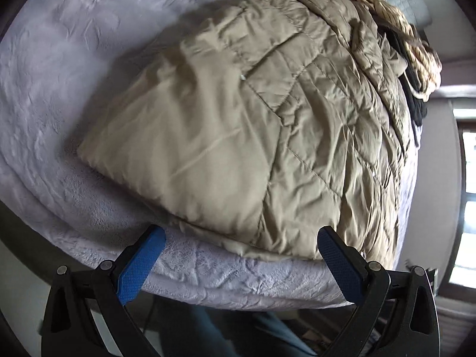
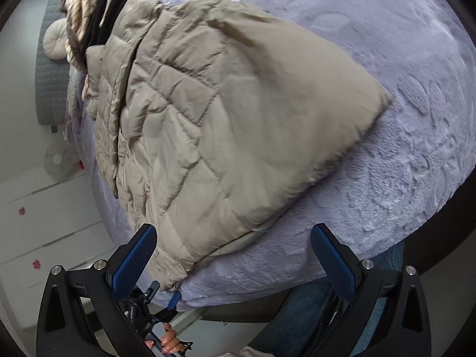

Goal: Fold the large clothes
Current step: 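Close both grippers on the jacket hem edge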

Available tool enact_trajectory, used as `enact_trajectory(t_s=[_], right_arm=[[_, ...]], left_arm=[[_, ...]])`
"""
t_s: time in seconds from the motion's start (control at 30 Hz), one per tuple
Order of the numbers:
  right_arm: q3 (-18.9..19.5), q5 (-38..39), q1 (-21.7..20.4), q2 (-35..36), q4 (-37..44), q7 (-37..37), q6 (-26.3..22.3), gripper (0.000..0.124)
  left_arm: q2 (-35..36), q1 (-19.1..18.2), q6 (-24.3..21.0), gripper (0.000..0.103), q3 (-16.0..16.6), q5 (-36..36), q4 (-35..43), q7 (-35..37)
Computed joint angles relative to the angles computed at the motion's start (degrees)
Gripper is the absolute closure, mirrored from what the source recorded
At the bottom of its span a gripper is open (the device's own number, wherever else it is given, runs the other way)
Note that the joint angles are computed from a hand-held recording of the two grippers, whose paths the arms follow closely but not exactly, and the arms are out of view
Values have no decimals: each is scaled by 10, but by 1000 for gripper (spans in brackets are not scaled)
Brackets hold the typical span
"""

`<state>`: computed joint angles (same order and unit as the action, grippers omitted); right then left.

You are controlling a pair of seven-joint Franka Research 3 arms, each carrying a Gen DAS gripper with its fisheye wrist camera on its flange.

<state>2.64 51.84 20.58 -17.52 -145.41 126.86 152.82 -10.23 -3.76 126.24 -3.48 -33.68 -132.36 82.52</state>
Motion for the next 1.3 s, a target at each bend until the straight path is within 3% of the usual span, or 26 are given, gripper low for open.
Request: enact_trajectory(t_s=[0.27, 0.47, 0.5, 0.57, 0.6, 0.63, 0.7, 0.73, 0.77, 0.9, 1.0, 1.17, 1.3], right_arm=[[-10, 105, 19, 8, -17, -49, 62, 21], [-9, 202, 34, 28, -8, -106, 117, 21], [-8, 219, 36, 30, -6, -119, 125, 21], [-2, 234, 37, 31, -3, -127, 140, 29], [1, 235, 36, 30, -4, -126, 145, 33], [2, 241, 37, 33, -2, -126, 148, 43], [9, 237, 36, 38, -2, -107, 154, 66], [16, 205, 30, 38, -7, -70, 157, 97], [17, 208, 33, 37, -10, -67, 166, 111], [15, 259, 57, 30, -5, -119, 215, 114], [11, 232, 55, 21, 6, -125, 218, 115], [-1, 107, 24, 32, 56, -119, 185, 115], [-22, 31, -4, 83, 149, -148, 134, 115]], left_arm=[[39, -2, 16, 0, -6, -42, 28, 36], [65, 1, 18, 0, -21, -29, 56, 40], [66, 2, 20, 6, -23, -27, 60, 43], [66, 3, 20, 30, -24, -19, 63, 55], [68, 4, 16, 52, -24, -12, 66, 62], [71, 5, 13, 74, -24, -6, 70, 70], [73, 9, 8, 83, -20, -19, 75, 101], [71, 12, 8, 90, -18, -31, 74, 114], [68, 15, 7, 90, -16, -40, 75, 124], [53, 20, 4, 90, -10, -66, 90, 157], [55, 21, 1, 90, -7, -74, 119, 166], [84, 24, 23, 90, -12, -86, 190, 184], [143, 30, 41, 90, -26, -71, 287, 159]])
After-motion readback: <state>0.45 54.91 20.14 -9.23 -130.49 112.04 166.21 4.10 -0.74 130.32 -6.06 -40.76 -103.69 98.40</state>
